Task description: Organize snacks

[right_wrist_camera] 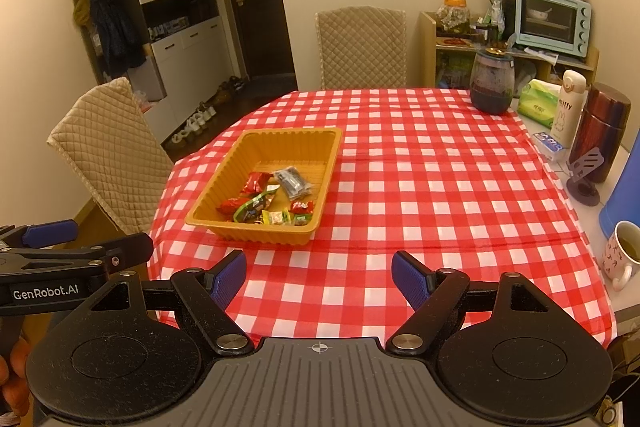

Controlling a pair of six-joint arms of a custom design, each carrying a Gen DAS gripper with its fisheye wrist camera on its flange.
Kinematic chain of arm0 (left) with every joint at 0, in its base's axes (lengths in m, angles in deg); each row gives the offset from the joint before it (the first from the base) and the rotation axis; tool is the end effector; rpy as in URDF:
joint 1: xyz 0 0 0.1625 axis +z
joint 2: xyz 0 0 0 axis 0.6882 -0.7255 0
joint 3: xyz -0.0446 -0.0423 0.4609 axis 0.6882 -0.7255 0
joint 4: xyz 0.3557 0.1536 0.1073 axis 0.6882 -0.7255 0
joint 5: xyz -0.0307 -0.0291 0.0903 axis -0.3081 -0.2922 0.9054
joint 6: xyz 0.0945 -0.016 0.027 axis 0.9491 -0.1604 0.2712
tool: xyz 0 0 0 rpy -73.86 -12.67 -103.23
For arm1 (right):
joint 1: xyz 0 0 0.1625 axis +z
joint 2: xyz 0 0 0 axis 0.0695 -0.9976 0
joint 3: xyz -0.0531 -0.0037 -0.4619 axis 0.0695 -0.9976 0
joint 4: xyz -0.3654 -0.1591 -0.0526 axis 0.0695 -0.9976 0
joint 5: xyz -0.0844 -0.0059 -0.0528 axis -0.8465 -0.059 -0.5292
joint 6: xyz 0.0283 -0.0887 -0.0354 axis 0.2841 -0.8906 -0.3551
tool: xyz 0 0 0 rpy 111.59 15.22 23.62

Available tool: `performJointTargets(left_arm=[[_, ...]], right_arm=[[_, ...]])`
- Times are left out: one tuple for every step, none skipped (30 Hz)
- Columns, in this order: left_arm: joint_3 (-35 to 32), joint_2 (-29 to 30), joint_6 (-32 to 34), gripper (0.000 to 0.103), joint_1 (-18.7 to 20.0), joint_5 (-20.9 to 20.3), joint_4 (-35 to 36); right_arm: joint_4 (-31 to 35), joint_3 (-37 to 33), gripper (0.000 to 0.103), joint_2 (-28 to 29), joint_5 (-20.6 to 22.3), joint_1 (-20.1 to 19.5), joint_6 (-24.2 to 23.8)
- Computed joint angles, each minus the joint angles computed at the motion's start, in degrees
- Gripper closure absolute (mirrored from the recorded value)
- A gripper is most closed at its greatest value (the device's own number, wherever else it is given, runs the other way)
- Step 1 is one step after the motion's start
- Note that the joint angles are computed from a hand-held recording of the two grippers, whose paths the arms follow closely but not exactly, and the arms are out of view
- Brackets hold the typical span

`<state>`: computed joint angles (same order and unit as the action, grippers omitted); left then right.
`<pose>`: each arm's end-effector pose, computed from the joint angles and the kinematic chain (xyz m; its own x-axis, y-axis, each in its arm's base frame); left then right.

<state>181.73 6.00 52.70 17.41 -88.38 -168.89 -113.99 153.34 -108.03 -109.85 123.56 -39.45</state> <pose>-0.1074 -0.6022 0.4791 -0.7218 0.1575 -0.6739 0.6168 0.5879 -0.5233 0.5206 -0.5733 0.0549 -0.8185 -0.1037 0.5651 -0.4918 0.6351 -0.5957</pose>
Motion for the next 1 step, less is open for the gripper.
performJointTargets(left_arm=[[0.0, 0.1, 0.0, 0.0, 0.0, 0.2, -0.1]], right_arm=[[0.0, 0.0, 0.024, 0.0, 0.0, 0.0, 0.0]])
